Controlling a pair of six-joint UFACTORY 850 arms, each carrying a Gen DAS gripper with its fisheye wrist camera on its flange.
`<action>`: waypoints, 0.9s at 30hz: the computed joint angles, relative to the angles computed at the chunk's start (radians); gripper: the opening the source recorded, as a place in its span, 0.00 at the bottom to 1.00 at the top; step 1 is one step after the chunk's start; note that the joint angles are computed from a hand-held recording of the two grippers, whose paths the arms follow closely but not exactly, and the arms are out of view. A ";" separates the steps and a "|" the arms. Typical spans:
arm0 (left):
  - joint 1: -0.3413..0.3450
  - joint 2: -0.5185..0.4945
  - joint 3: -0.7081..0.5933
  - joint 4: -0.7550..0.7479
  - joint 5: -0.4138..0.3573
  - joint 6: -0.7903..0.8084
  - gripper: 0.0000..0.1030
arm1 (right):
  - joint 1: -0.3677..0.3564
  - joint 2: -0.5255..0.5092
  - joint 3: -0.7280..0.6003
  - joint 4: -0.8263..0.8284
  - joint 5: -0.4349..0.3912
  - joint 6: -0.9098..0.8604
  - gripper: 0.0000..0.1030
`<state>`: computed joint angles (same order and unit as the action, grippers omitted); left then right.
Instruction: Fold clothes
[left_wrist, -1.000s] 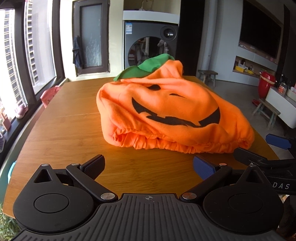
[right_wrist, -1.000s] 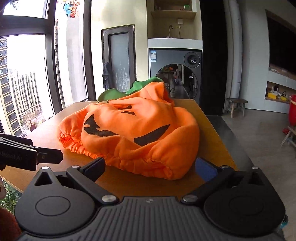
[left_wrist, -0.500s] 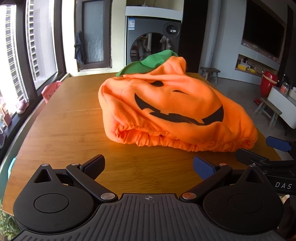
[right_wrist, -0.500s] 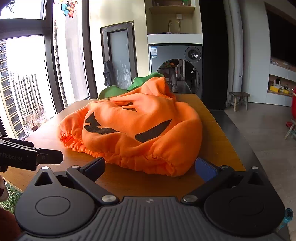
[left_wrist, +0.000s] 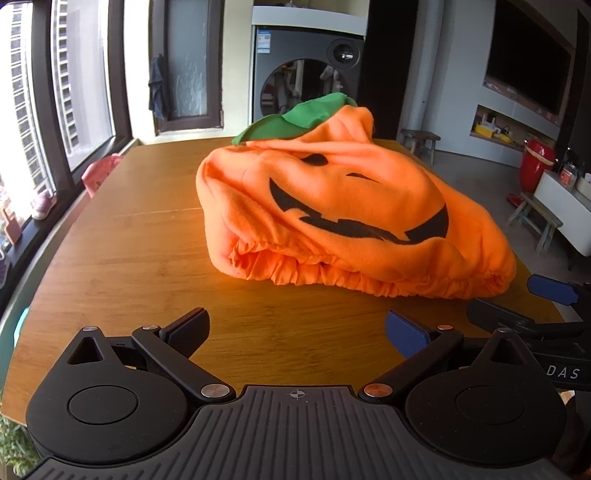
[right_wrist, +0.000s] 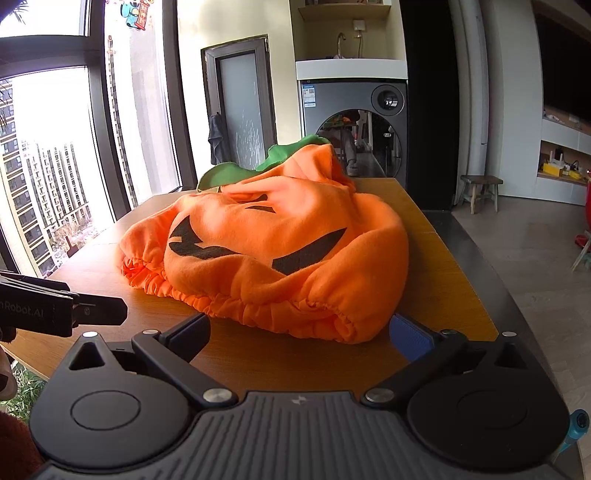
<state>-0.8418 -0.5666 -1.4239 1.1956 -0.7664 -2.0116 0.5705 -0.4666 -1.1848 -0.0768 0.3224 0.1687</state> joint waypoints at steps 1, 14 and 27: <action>0.000 0.000 0.000 -0.001 0.001 0.000 1.00 | 0.000 0.000 0.000 -0.001 0.000 0.002 1.00; 0.001 0.000 0.002 -0.007 0.009 0.002 1.00 | -0.001 -0.002 -0.001 -0.035 -0.008 0.042 1.00; 0.003 0.004 0.006 -0.013 0.018 -0.001 1.00 | -0.003 -0.001 0.002 -0.043 -0.012 0.052 1.00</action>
<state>-0.8384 -0.5627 -1.4175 1.1826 -0.7484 -2.0122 0.5673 -0.4671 -1.1833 -0.1197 0.3109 0.2206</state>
